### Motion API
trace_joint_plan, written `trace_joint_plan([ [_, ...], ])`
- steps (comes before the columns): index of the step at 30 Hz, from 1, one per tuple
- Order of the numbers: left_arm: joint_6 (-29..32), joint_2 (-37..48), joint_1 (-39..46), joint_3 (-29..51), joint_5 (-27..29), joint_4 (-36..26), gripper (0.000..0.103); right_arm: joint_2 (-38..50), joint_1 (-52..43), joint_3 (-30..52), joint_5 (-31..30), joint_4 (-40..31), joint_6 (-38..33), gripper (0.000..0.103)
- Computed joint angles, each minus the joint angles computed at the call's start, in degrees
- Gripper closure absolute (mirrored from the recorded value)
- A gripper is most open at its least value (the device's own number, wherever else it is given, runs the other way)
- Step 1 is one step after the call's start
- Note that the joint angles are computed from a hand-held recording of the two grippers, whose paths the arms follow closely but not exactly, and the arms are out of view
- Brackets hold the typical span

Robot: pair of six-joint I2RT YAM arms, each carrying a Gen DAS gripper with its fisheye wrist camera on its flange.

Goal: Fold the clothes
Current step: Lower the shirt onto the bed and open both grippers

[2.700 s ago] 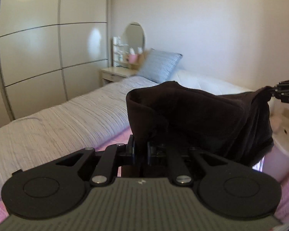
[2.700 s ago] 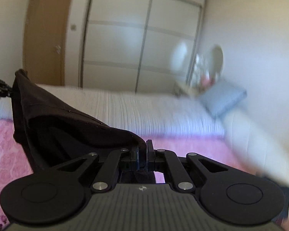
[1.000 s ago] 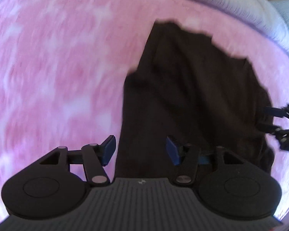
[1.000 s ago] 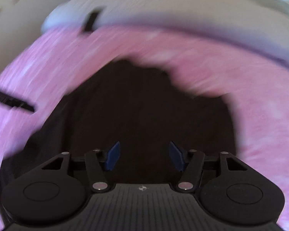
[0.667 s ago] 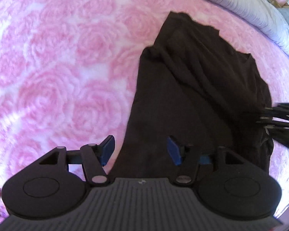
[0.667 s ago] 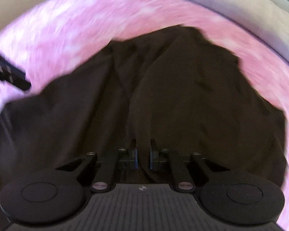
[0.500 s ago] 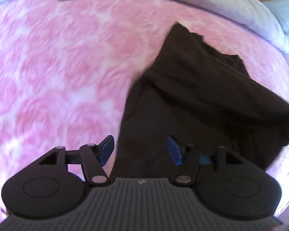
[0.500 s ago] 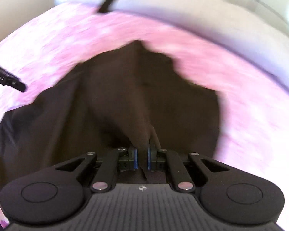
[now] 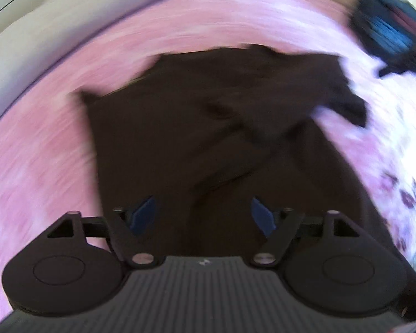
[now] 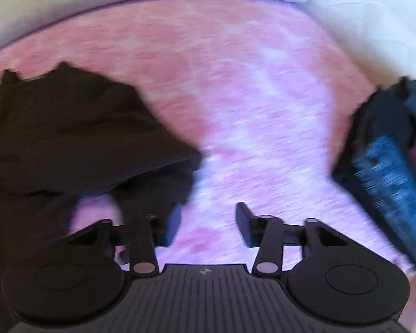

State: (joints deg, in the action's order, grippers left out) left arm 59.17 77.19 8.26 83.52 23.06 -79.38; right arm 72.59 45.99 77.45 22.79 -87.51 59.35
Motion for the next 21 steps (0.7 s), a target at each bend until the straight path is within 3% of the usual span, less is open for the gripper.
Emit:
trace_joint_plan([
  [3, -6.83, -0.88, -10.92, -6.94, -1.72, 7.02, 0.028, -0.99, 5.82, -3.48, -1.56, 7.34, 3.48, 0.052],
  [5, -11.93, 0.20, -16.66, -10.78, -5.71, 12.82, 0.028, -0.39, 8.08, -4.61, -1.44, 11.89, 2.07, 0.051],
  [8, -14.22, 1.76, -18.03, -13.91, -11.19, 18.04, 0.031, 2.03, 7.20, -4.87, -1.62, 21.63, -9.72, 0.047],
  [10, -13.33, 2.45, -14.72, -13.54, -11.26, 17.88, 0.031, 5.55, 6.38, -4.53, -2.05, 29.22, -18.27, 0.037],
  [15, -8.39, 4.83, -3.62, -9.82, -14.83, 16.64, 0.032, 21.27, 4.67, 1.13, -6.73, 39.57, -35.98, 0.034],
  [17, -6.99, 5.72, 0.25, -8.03, -15.59, 16.30, 0.032, 26.20, 5.01, 3.98, -5.18, 39.60, -38.42, 0.042],
  [19, -6.13, 5.08, 1.64, -7.04, -14.15, 14.86, 0.032, 24.58, 4.25, 3.64, -4.69, 39.30, -35.54, 0.094],
  [20, -5.69, 4.80, 2.35, -6.52, -13.43, 14.12, 0.032, 23.06, 3.83, 3.16, -4.32, 39.16, -33.58, 0.103],
  [21, -5.36, 4.40, 2.78, -6.09, -12.65, 13.41, 0.032, 20.96, 3.62, 2.60, -3.34, 38.63, -31.44, 0.103],
])
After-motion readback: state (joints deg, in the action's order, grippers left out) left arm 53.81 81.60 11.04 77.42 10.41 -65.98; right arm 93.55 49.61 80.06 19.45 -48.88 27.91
